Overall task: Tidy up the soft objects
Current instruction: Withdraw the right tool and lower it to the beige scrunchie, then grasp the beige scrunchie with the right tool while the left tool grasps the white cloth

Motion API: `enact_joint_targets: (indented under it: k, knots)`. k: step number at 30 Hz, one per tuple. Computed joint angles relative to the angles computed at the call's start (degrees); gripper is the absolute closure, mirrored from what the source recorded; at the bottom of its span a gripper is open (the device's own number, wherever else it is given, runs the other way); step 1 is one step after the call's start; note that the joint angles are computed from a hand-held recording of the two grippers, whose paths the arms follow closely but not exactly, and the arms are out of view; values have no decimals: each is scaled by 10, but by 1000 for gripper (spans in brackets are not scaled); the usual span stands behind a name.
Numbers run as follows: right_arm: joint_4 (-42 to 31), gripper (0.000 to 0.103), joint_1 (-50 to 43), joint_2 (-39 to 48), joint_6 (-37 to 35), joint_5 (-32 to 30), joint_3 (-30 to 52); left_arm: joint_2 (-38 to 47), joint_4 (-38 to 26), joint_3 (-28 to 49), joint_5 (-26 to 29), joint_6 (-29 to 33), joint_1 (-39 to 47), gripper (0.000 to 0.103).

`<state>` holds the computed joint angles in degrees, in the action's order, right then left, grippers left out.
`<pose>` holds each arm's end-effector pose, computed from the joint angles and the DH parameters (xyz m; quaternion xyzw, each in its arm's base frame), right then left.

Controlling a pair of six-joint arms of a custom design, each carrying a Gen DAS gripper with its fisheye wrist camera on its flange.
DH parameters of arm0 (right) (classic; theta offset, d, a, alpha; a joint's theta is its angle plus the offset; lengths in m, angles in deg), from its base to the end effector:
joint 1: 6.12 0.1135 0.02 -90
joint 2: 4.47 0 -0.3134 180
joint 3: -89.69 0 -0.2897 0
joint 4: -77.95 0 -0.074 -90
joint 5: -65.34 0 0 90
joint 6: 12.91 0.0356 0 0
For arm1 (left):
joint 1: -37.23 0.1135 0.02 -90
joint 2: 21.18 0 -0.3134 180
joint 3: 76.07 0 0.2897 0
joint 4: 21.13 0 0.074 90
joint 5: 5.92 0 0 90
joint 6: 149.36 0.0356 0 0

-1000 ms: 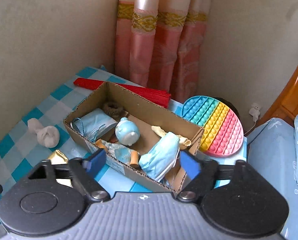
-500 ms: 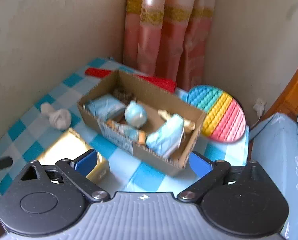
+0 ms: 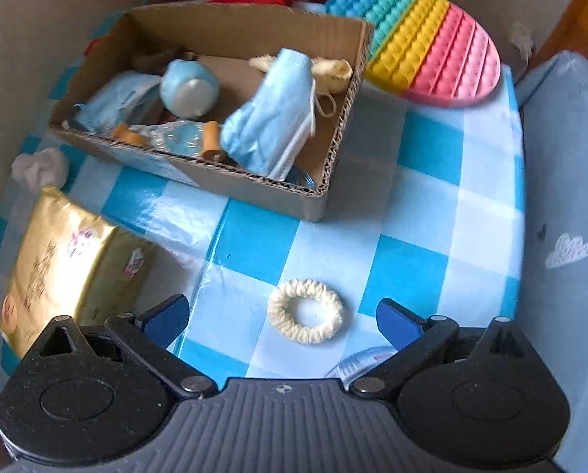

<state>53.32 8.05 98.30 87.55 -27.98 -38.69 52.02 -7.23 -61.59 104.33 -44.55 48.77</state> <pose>0.2883 0.0749 0.0873 -0.0357 0.9913 0.0545 0.1147 0.1553 0.0191 0.0902 0.0934 0.9066 -0.0718 0.4052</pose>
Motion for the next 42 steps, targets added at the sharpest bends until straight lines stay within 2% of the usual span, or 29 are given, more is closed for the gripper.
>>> enact_joint_targets:
  k: [3,6,11,13,16,25,29,33,42]
  knots:
    - [-9,16,3,29,7,12,14,12,8,2,-1,-1,3,1]
    - [-6,20,3,38,10,16,14,24,16,3,3,0,6,1]
    - [6,34,13,43,17,30,5,40,27,5,2,0,3,1]
    - [9,48,23,39,20,40,0,43,30,6,-1,-3,4,1]
    - [8,54,33,35,24,41,3,49,31,10,-2,-5,7,1]
    - [31,56,103,8,33,45,-23,79,10,64,-11,-46,9,1]
    - [35,56,125,1,39,49,-28,152,33,110,-21,-85,-14,1]
    - [44,56,142,-2,52,53,-36,240,55,163,-74,-120,-59,1]
    - [52,56,146,-28,48,51,-58,357,34,257,-101,-142,-99,5]
